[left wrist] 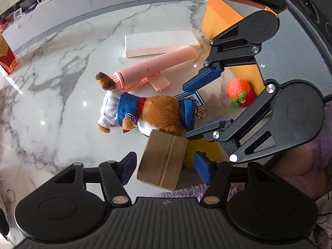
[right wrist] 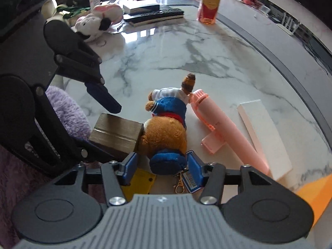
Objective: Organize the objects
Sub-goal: 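Move both tools to the teddy bear and brown cardboard box on the table, then grasp the brown cardboard box with the left tool while the right tool grasps the teddy bear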
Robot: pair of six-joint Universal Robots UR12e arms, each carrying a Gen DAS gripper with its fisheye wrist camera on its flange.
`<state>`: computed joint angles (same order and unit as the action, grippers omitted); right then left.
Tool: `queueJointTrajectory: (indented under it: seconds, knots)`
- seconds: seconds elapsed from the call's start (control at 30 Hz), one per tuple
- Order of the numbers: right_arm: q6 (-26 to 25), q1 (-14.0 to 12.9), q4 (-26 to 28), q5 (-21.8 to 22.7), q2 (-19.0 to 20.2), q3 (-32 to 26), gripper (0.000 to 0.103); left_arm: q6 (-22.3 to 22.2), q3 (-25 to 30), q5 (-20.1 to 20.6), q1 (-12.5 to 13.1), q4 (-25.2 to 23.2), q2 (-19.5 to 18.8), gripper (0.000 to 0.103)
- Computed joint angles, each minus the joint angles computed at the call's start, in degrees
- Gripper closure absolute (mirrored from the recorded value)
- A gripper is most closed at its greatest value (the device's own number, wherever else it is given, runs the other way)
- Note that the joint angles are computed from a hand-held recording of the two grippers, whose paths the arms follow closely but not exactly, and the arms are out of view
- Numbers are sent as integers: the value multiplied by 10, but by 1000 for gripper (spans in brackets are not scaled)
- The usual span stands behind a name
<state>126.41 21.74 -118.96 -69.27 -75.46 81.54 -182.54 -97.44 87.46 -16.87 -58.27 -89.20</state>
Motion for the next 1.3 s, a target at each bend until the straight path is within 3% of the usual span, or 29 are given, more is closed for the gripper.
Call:
queueJointTrajectory:
  seconds: [0.2, 0.47, 0.63, 0.73, 1.07, 1.3]
  knots:
    - [-55, 9, -20, -8, 13, -2, 43, -15, -3, -5, 6, -7, 2, 43]
    - [-39, 10, -28, 9, 21, -1, 42, -51, -4, 7, 5, -14, 5, 46]
    - [-5, 7, -21, 24, 18, 0, 56, -94, -5, 18, 4, -17, 10, 47]
    - [8, 3, -23, 39, 12, 5, 59, -117, -7, 26, 3, -11, 17, 48]
    - [70, -22, -80, 91, -42, 46, 60, -157, 8, 80, -20, 11, 33, 48]
    - [175, -73, -144, 127, -102, 90, 60, -167, 43, 78, -46, 84, 12, 48]
